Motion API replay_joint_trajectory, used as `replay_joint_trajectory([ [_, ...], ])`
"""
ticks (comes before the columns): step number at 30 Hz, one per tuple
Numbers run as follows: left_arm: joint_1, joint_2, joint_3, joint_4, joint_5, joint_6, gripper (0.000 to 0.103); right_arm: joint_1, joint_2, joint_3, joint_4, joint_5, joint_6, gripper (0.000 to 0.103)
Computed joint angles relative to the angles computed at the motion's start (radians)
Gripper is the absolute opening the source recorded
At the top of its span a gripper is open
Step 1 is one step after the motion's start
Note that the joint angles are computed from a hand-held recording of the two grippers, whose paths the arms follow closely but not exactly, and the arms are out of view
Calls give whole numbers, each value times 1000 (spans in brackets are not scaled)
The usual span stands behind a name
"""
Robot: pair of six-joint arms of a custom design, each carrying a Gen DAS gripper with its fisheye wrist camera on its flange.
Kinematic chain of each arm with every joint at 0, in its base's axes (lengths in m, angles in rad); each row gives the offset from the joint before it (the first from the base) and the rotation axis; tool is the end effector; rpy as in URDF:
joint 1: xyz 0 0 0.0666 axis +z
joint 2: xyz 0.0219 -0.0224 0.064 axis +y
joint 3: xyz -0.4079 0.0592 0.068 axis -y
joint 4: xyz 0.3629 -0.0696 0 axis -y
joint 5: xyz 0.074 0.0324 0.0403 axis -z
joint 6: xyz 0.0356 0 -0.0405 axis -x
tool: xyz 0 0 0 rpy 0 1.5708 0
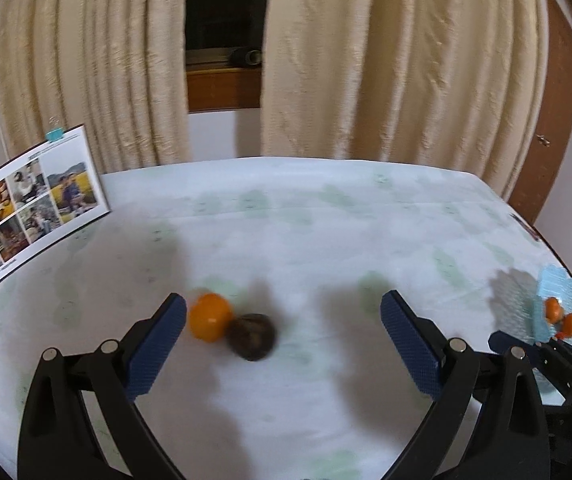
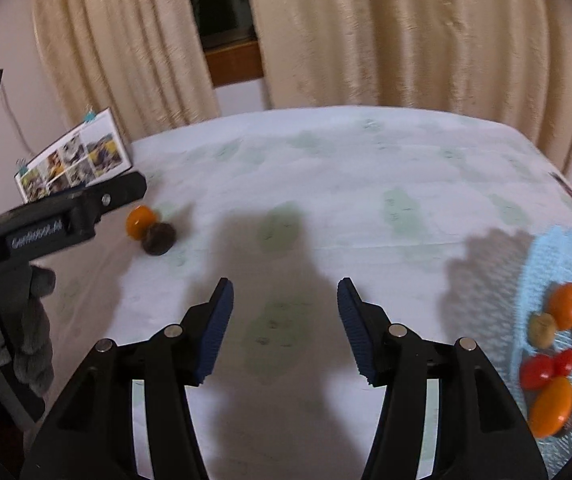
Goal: Organize fruits
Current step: 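Move both open tools back to the small orange and dark brown fruit, then grasp the small orange with the left tool while the right tool grasps the dark brown fruit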
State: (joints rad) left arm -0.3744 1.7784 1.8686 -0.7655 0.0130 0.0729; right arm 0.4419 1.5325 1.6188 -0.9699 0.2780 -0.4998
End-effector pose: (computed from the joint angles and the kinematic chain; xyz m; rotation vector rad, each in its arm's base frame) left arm 0.5761 -0.2273 0.4797 0.3462 2.2318 -0.2549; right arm 0.4602 0.2065 0.4883 0.1902 2.4033 0.0906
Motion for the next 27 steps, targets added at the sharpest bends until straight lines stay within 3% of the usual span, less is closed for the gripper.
replay_joint_trajectory([
  [7, 57, 58, 53, -64, 42, 13, 83, 10, 73, 51, -21, -73, 18, 56],
  [9, 71, 81, 70, -90, 66, 24, 75, 12, 93, 67, -29, -88, 21, 56],
  [11, 82, 105, 90, -121, 95, 38, 59, 12, 111, 81, -37, -105, 27, 56],
  [13, 91, 123, 101, -140, 114, 59, 52, 11, 126, 95, -42, -122, 34, 56],
  [17, 101, 136, 106, -134, 134, 72, 50, 11, 164, 133, -55, -149, 52, 56],
  [21, 108, 151, 120, -139, 173, 76, 38, 12, 209, 182, -68, -171, 68, 56],
  [27, 120, 152, 120, -137, 202, 89, 37, 15, 272, 261, -77, -202, 94, 56],
])
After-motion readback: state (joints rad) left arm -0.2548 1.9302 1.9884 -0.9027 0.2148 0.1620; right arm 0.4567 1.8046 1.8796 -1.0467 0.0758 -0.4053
